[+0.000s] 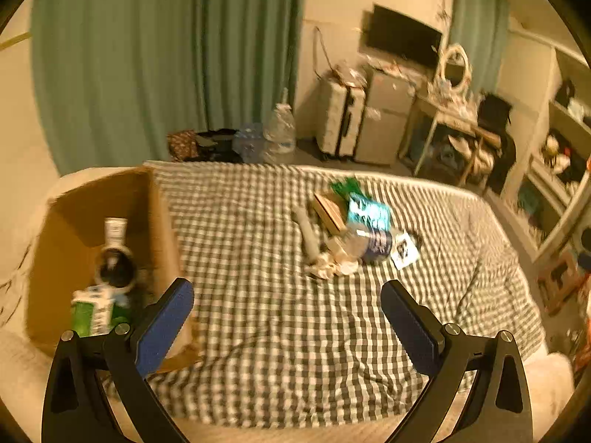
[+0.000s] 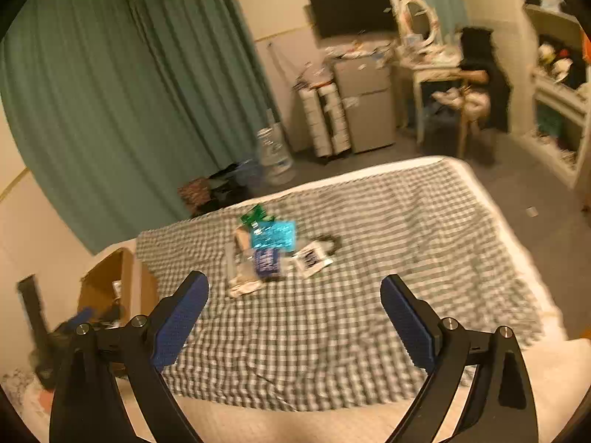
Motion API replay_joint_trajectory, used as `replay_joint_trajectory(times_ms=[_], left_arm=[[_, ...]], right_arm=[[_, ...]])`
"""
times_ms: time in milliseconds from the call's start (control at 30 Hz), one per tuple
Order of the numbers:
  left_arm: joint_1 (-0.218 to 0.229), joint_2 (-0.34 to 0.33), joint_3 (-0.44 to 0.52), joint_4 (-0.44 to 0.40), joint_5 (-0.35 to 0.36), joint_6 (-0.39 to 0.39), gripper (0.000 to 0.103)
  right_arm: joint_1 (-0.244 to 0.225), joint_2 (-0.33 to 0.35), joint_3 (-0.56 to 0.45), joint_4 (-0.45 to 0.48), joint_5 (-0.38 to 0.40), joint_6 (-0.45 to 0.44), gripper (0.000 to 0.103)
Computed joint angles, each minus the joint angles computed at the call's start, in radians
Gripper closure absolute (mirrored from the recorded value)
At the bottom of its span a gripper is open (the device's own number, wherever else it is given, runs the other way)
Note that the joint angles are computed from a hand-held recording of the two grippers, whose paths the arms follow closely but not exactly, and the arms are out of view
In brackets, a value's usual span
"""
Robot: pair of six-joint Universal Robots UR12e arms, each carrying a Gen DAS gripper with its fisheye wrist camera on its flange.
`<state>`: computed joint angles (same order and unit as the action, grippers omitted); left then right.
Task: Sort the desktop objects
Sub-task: 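Grasp the white lace cloth with the left gripper while the right grasps the white sachet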
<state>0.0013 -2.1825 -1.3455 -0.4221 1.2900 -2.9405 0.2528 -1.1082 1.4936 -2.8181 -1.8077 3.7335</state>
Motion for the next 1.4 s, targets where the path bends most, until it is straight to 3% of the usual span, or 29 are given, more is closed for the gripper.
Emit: replay_joint_trajectory(times_ms=[100,233,333,500,567,600,633,733,867,1000,1133,1233,1300,1400], left_arm=[[-0.024,-0.052,0.036,-0.001,0.010,0.014,0.000],[-0.054,-0.144,0.125,-0.062,0.010,-0.002,0.000],[-0.083,-0.218,0.212,-0.113,0.048,0.010,0.000],[-0.106,-0.337,0.388,-0.238,0.069,0.005,0.001],[-0.109,-0.375,0.448,-0.310,0.059,0.035,0.028],[-0.111,-0.384,0.465,-0.341,0.063,0.061,0.081],[-0.111,-0.390,0.465,-0.352,0.067,0.093,0.089],[-0.085,-0.349,0.378,-0.255,-0.034,0.106,0.089],[-0.046,-0.313,0.301,-0.153,-0.127,0.014,0.089],[-0.035,-0.307,0.284,-0.112,-0.134,-0.021,0.089],[-0.027,-0.312,0.293,-0.129,-0.157,-0.026,0.089],[-0.023,-0.322,0.307,-0.151,-0.167,-0.056,0.089],[-0.021,-0.327,0.319,-0.171,-0.168,-0.075,0.089],[-0.015,-0.324,0.312,-0.163,-0.176,-0.100,0.089]], right_arm=[[-0.010,0.057,-0.024,-0.021,-0.012,-0.045,0.008],[-0.022,0.117,-0.031,-0.062,0.004,-0.056,0.008],[-0.048,0.158,-0.066,-0.007,0.074,-0.084,0.008],[-0.067,0.224,-0.144,0.042,0.083,-0.150,0.008],[-0.074,0.241,-0.166,0.062,0.081,-0.158,0.008],[-0.079,0.253,-0.181,0.078,0.079,-0.169,0.008],[-0.081,0.264,-0.193,0.094,0.078,-0.182,0.008],[-0.087,0.290,-0.222,0.133,0.094,-0.208,0.008],[-0.088,0.331,-0.274,0.187,0.108,-0.234,0.008],[-0.079,0.388,-0.363,0.268,0.064,-0.294,0.008],[-0.078,0.430,-0.430,0.303,0.078,-0.324,0.008],[-0.075,0.467,-0.497,0.381,0.055,-0.324,0.008],[-0.077,0.481,-0.520,0.437,0.066,-0.300,0.014],[-0.073,0.461,-0.479,0.407,0.052,-0.307,0.025]])
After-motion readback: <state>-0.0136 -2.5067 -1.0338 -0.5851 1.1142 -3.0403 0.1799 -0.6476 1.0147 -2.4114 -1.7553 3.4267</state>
